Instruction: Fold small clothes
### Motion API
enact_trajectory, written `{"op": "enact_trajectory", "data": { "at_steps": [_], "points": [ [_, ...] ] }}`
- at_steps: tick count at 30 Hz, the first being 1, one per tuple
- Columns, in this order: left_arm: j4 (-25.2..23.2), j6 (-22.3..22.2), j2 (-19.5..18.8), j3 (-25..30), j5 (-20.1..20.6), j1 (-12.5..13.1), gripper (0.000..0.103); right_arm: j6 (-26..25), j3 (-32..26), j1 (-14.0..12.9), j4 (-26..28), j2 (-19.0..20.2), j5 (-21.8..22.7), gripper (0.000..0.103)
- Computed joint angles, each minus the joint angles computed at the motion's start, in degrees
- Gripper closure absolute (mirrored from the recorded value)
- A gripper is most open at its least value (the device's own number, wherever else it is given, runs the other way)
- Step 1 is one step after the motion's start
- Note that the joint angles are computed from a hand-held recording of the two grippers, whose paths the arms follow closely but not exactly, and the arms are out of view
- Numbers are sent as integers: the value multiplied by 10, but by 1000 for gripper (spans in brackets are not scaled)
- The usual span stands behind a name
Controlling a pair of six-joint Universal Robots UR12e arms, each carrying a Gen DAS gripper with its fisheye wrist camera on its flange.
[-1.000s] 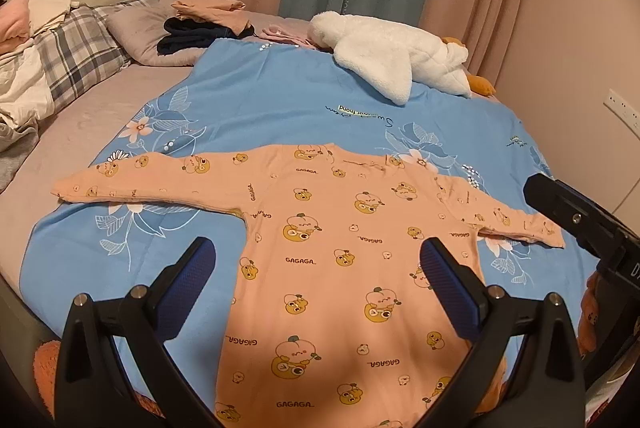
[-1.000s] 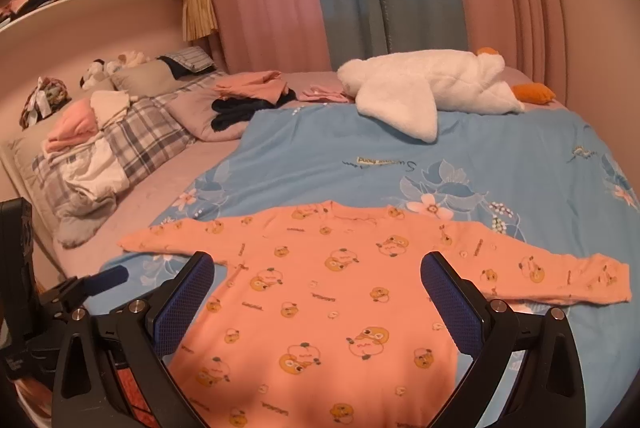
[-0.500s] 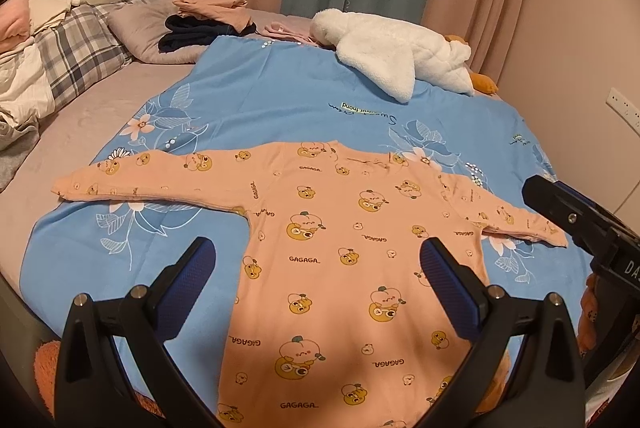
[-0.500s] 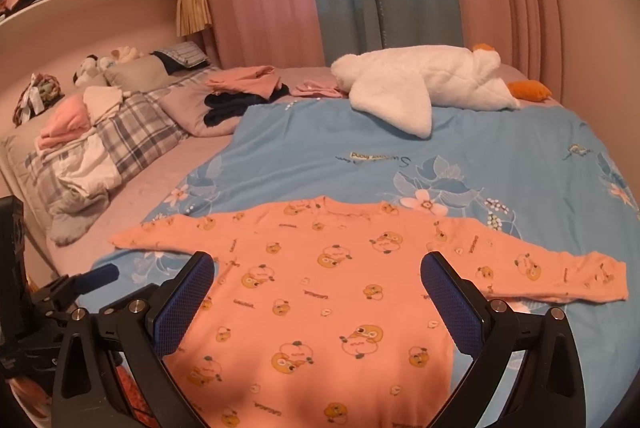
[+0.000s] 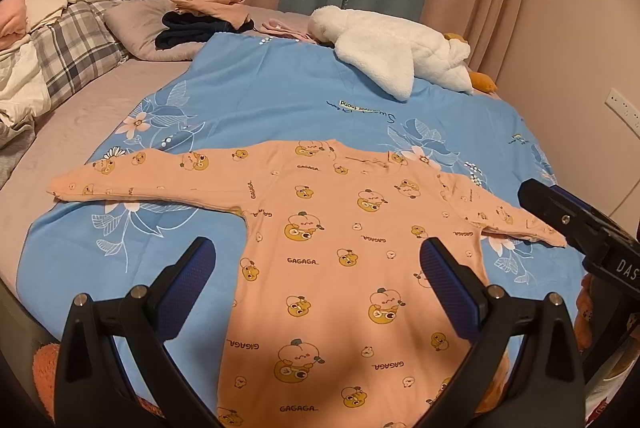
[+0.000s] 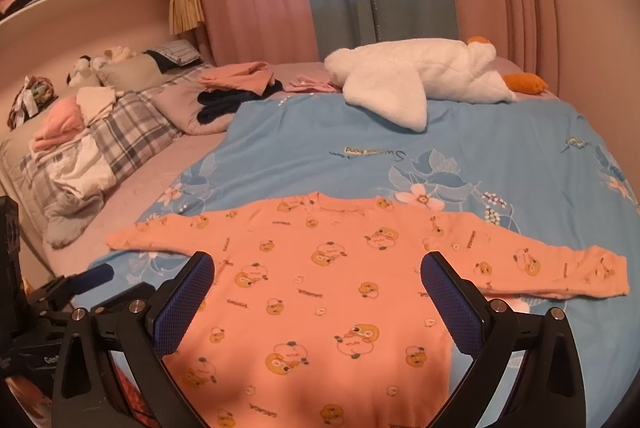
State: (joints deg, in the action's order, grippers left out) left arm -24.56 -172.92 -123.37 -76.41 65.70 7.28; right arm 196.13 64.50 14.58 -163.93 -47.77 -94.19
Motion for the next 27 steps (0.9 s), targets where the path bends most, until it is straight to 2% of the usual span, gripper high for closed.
{"op": "enact_trajectory", "data": {
  "at_steps": [27],
  "points": [
    [-30, -3, -17, 25, 1, -1, 2, 12, -17, -1, 44, 9, -26, 1]
  ]
}}
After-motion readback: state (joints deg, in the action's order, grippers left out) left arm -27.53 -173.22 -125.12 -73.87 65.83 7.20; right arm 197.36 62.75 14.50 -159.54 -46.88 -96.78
